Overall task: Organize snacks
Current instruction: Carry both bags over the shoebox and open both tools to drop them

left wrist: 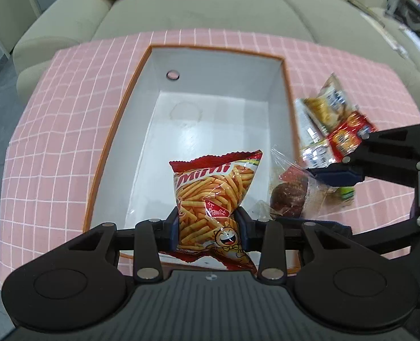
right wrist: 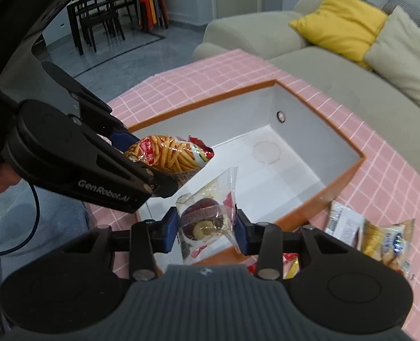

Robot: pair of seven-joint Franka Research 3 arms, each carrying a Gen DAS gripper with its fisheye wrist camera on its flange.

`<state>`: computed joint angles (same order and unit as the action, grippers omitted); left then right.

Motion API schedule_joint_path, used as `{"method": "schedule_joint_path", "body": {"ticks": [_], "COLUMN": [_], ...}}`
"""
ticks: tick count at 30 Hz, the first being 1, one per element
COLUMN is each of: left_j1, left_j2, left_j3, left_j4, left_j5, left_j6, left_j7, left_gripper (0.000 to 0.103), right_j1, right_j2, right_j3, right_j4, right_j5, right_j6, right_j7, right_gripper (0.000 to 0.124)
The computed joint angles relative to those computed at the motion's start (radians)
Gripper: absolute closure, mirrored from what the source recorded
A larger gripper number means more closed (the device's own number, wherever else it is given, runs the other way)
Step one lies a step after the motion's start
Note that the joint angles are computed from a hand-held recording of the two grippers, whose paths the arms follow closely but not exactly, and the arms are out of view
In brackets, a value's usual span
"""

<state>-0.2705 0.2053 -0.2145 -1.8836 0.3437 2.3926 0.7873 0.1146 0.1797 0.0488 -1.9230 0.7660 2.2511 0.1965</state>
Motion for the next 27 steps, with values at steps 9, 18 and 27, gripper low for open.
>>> {"method": "schedule_joint_path", "body": {"ticks": [9,18,27], "left_j1": [0.026,0.043,0.039], "left_j2": [0.086,0.131,0.182], "left_j3": [0.01,0.012,0.019], "left_j4": [0.08,0.103,0.157], "left_j5": [-0.047,-0.09,-0.092], "left_j6": [-0.115,-0.159,-0.213], "left_j7": [0.097,0.155,0.171], "left_gripper": [0.06,0.059,0.059], "right_j1": [0.047,0.063,0.072], "right_j2": [0.122,0.209,0.278], "right_j3": [0.021,0.031,0.038], "right_j4": [0.117,0.189,0.256], "right_j5": [-0.165,-0.261,-0.327], "right_j6": [-0.05,-0.092,-0.132], "right_j7": [0.14,0.214,0.279], "right_gripper": [0.085,0.085,0.084]}}
